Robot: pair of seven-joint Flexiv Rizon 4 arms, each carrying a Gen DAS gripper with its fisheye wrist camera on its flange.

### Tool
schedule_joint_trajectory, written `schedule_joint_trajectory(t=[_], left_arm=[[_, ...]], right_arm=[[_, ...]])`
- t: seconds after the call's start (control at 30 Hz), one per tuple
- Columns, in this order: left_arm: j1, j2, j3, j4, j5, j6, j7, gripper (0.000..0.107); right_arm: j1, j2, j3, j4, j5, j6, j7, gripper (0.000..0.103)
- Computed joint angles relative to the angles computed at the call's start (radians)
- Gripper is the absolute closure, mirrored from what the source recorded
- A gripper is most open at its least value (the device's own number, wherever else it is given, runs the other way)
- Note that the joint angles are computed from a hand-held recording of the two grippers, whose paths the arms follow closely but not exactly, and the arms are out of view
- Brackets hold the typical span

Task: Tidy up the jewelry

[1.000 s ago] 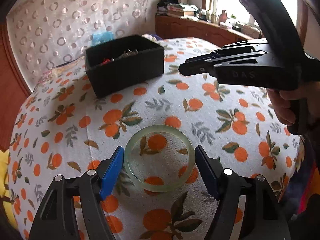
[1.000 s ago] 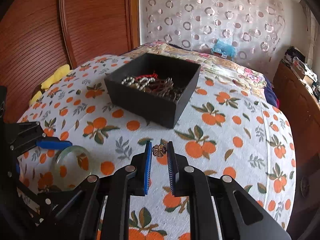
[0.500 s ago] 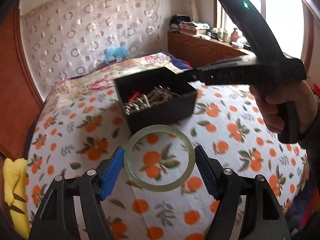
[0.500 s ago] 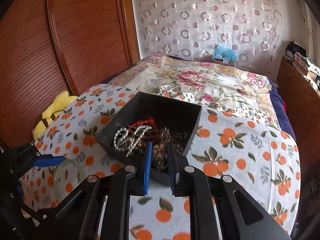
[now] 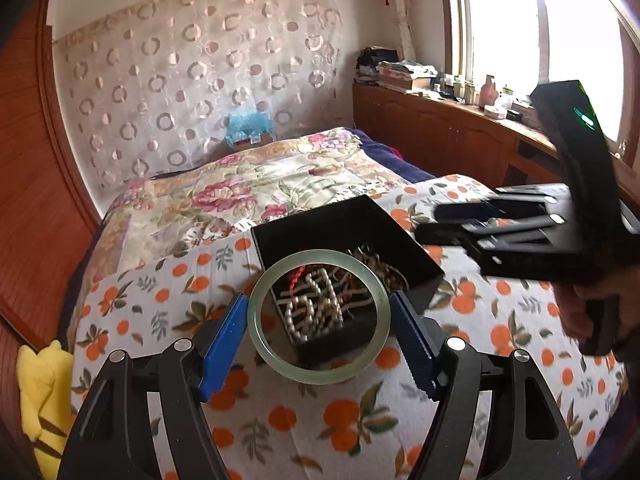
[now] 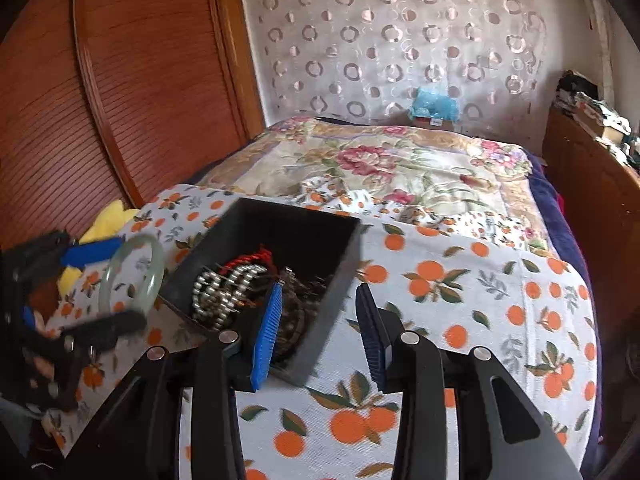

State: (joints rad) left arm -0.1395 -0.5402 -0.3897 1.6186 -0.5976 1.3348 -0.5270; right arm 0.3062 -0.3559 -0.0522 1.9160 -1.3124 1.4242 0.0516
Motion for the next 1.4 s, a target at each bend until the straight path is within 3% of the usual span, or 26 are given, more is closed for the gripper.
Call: schedule_joint_trajectory(t=[0.4, 0.77, 1.03, 1.13, 1.4], left_arm=[[-0.142, -0.171, 0.173, -0.292, 0.205, -0.128, -0.250, 0.038], [-0.175, -0.243, 0.216, -0.420, 0.321, -0.176, -0.380, 0.038], [-0.171, -0.252, 0.205, -0.433, 0.339, -0.187, -0.384, 0.037], [-0.163, -0.241, 0.193, -0.413, 0.336, -0.161, -0.376, 0.030], [-0.088, -0.141, 0.111, -0.226, 0.270, -0.045, -0.314, 0.022]], right_arm=[[-0.061, 0.057, 0.045, 0.081, -0.179, -0.050, 0.148, 0.062], [-0.101, 0.097, 0.084, 0.131, -0.199, -0.089, 0.184, 0.062], [-0.113, 0.097, 0.094, 0.135, -0.226, -0.090, 0.214, 0.062], [-0.109, 0.097, 0.097, 0.133, -0.226, -0.099, 0.209, 0.062], [-0.088, 0.100, 0.104, 0.123, -0.240, -0.126, 0.225, 0.062]])
